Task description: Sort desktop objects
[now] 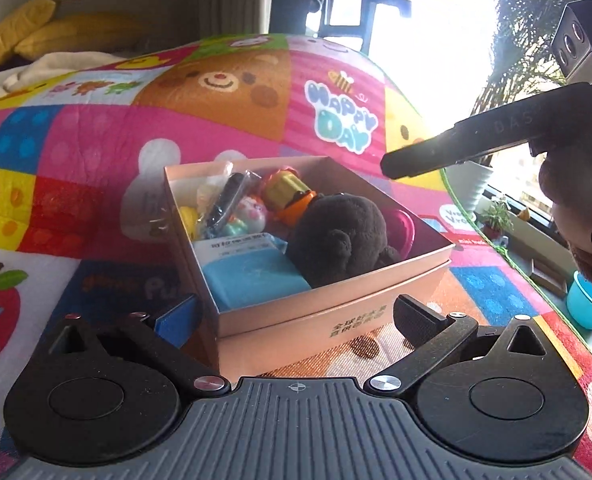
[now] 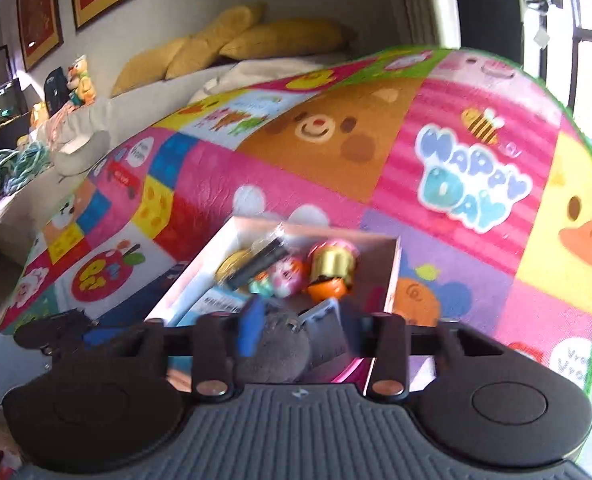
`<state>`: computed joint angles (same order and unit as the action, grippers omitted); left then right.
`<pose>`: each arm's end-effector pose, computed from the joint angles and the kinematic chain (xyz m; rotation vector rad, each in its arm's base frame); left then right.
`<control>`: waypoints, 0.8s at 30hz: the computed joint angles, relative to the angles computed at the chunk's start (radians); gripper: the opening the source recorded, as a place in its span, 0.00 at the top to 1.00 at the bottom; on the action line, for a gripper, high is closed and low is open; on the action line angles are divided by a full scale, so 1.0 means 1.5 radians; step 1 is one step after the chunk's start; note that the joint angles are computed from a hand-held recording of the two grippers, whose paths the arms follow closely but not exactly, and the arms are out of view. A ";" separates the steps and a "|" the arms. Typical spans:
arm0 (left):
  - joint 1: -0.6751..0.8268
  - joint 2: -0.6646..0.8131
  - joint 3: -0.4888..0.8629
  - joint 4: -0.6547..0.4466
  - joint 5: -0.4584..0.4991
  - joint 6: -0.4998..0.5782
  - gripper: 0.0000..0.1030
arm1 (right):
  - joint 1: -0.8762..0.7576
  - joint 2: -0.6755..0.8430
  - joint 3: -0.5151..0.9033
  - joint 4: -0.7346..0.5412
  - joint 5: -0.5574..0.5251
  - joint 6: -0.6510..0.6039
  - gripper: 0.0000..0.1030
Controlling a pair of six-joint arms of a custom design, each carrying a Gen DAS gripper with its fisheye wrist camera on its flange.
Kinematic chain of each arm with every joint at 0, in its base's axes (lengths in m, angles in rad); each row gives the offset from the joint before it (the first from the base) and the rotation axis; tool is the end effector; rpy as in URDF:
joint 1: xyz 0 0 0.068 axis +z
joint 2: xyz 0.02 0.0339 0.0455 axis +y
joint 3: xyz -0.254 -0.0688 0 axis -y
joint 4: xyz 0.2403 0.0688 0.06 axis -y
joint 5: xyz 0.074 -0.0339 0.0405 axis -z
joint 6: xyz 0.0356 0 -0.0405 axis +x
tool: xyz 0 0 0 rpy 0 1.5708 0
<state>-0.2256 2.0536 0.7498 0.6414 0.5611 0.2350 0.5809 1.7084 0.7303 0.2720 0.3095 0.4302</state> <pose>0.3284 -0.0948 0.0585 0.7895 2.0351 -0.6179 0.2743 0.1671 0.1293 -0.0078 2.2442 0.1947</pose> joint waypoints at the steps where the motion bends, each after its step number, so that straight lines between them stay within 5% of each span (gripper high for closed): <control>1: -0.002 0.000 -0.001 0.002 -0.004 -0.002 0.00 | -0.002 0.015 0.011 -0.003 -0.012 0.005 0.72; 8: -0.002 -0.008 -0.013 0.000 -0.026 0.004 0.00 | 0.011 0.107 0.083 -0.014 -0.001 0.028 0.72; 10: 0.000 -0.004 -0.009 -0.003 -0.034 0.001 0.00 | 0.018 0.077 0.058 0.005 0.028 0.013 0.60; 12: -0.001 0.004 0.000 -0.007 -0.036 -0.011 0.00 | 0.018 0.064 0.035 0.035 0.078 0.020 0.25; 14: -0.001 0.008 0.007 -0.017 -0.023 -0.020 0.00 | 0.000 0.084 0.027 0.060 0.106 0.035 0.10; 17: -0.004 0.004 0.005 -0.023 -0.013 -0.013 0.00 | -0.044 0.133 0.041 0.050 0.050 0.079 0.10; 21: -0.001 0.002 0.006 -0.035 -0.014 -0.006 0.00 | -0.073 0.127 -0.012 0.166 -0.086 0.081 0.06; 24: 0.005 -0.002 -0.003 -0.023 -0.031 -0.014 0.00 | -0.044 0.141 0.018 0.158 -0.052 0.082 0.03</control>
<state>-0.2186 2.0508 0.7447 0.6073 0.5146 0.2144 0.5144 1.9202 0.7580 0.5090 0.2310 0.5532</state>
